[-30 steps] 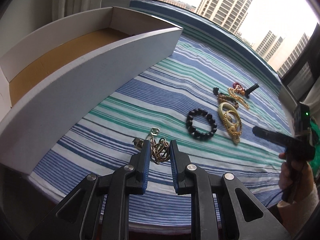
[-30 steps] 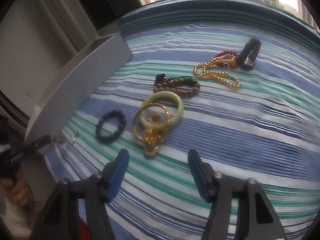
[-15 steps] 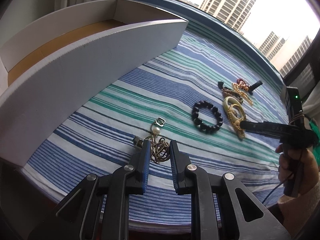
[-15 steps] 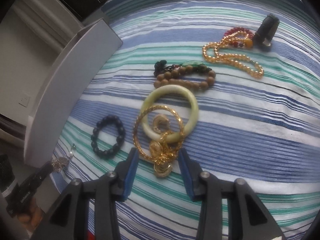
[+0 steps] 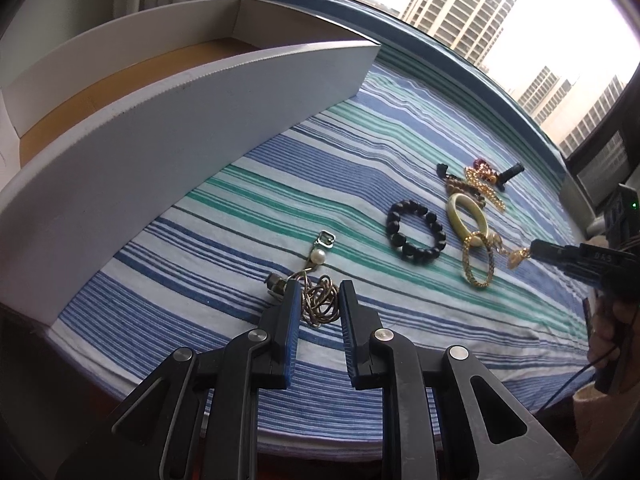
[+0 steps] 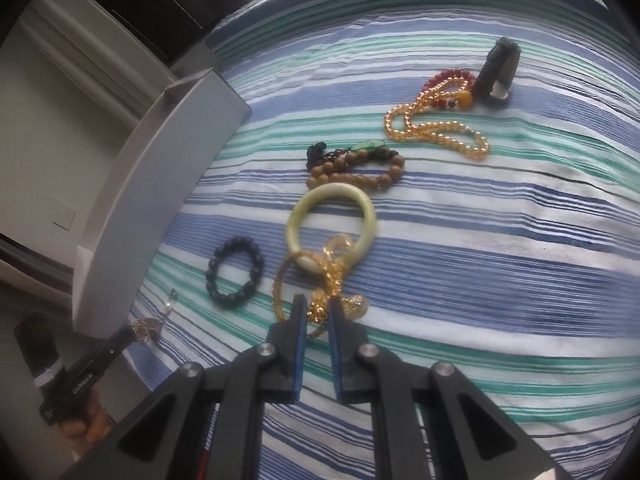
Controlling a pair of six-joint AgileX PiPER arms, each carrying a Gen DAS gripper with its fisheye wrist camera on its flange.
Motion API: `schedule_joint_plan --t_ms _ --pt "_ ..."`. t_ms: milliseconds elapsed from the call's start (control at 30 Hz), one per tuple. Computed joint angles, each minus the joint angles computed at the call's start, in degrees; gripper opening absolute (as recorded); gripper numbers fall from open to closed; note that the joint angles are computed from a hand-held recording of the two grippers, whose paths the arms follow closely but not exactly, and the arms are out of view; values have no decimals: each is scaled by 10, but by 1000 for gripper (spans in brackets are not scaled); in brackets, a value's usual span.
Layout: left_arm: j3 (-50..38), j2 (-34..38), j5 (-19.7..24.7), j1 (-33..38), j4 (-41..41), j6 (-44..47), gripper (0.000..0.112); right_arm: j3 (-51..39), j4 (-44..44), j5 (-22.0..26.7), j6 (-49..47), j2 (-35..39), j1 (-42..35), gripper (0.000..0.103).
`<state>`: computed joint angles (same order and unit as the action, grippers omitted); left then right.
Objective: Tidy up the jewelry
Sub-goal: 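Carry both held chains into the white box and open both tools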
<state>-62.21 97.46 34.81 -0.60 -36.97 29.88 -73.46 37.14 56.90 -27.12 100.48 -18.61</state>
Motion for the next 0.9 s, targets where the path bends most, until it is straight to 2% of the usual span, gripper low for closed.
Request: schedule_joint_plan --t_ms 233,400,667,800,900 --pt "-3 -2 7 1 4 -4 18 7 26 44 -32 -30 -50 10" --pt "-30 -13 47 12 -15 9 18 5 36 71 -42 -54 -55 10" --pt "-144 -41 174 80 -58 -3 17 -65 50 104 -22 -89 -3 10" --pt "-244 -38 233 114 -51 -42 17 -144 47 108 5 -67 59 10" --pt "-333 -20 264 135 -33 -73 17 -231 47 112 35 -22 109 10"
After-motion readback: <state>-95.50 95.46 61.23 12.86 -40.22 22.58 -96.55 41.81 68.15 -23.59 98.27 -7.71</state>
